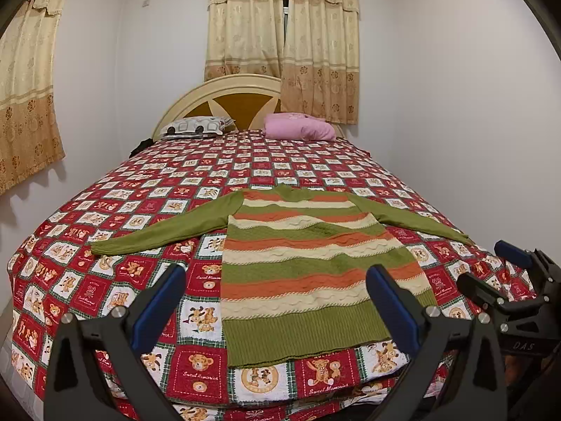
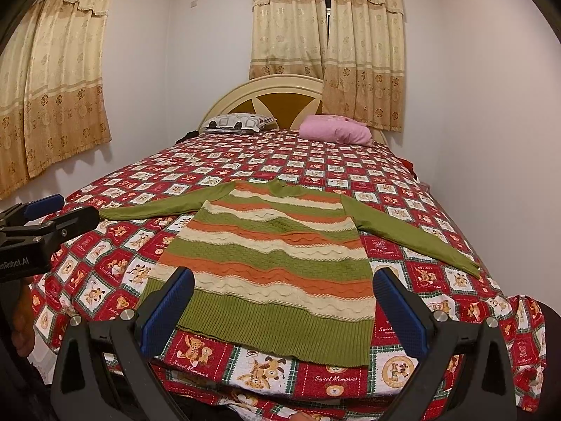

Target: Fold small clothes

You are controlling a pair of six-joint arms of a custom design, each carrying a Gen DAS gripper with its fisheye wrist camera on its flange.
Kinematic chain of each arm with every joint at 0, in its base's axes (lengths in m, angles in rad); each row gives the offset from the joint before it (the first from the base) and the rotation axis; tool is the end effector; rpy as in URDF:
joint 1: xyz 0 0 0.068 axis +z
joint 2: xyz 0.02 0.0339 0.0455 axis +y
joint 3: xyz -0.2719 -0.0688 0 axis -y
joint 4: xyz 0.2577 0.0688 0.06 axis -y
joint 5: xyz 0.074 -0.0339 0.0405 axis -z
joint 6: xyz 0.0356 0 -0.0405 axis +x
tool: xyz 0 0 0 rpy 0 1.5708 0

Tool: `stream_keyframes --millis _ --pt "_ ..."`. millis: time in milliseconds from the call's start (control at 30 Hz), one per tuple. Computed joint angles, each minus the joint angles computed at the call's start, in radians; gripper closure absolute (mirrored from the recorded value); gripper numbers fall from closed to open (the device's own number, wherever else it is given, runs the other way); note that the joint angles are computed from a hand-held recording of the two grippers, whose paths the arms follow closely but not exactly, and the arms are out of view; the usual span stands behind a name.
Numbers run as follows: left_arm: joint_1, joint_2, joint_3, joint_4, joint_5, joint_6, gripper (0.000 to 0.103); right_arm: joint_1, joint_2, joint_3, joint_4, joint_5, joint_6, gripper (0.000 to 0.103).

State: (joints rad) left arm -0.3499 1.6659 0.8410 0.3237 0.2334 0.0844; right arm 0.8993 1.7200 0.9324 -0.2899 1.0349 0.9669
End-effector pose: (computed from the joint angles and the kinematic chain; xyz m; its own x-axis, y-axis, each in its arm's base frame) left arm 0.3354 -0.1312 0.1834 -0.4056 0.2353 -0.8833 0.5602 0.8275 -0.0368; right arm 0.2283 0.2381 0.1609 -0.4317 0.1323 -0.8923 0.3679 0.9290 -0.0403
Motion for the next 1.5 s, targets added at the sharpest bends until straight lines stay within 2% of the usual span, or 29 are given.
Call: stream_keyframes --millis 1067,1333,1433,1500 --pt "0.003 0.005 0.011 -0.011 0.004 0.004 0.0 0.003 0.01 0.001 0.015 -0.01 -0.015 0.001" --pt "0.009 0.041 0.028 0.0 0.007 0.017 0.0 -0.004 0.017 -0.017 0.063 -0.03 -0.039 0.001" --pt "0.0 0.093 0.047 0.042 -0.014 0.032 0.0 -0.03 0.015 -0.047 0.125 -0.064 -0.058 0.001" --pt "-0.002 0.142 0.092 0.03 -0.016 0.034 0.0 -0.069 -0.003 -0.09 0.208 -0.114 -0.113 0.001"
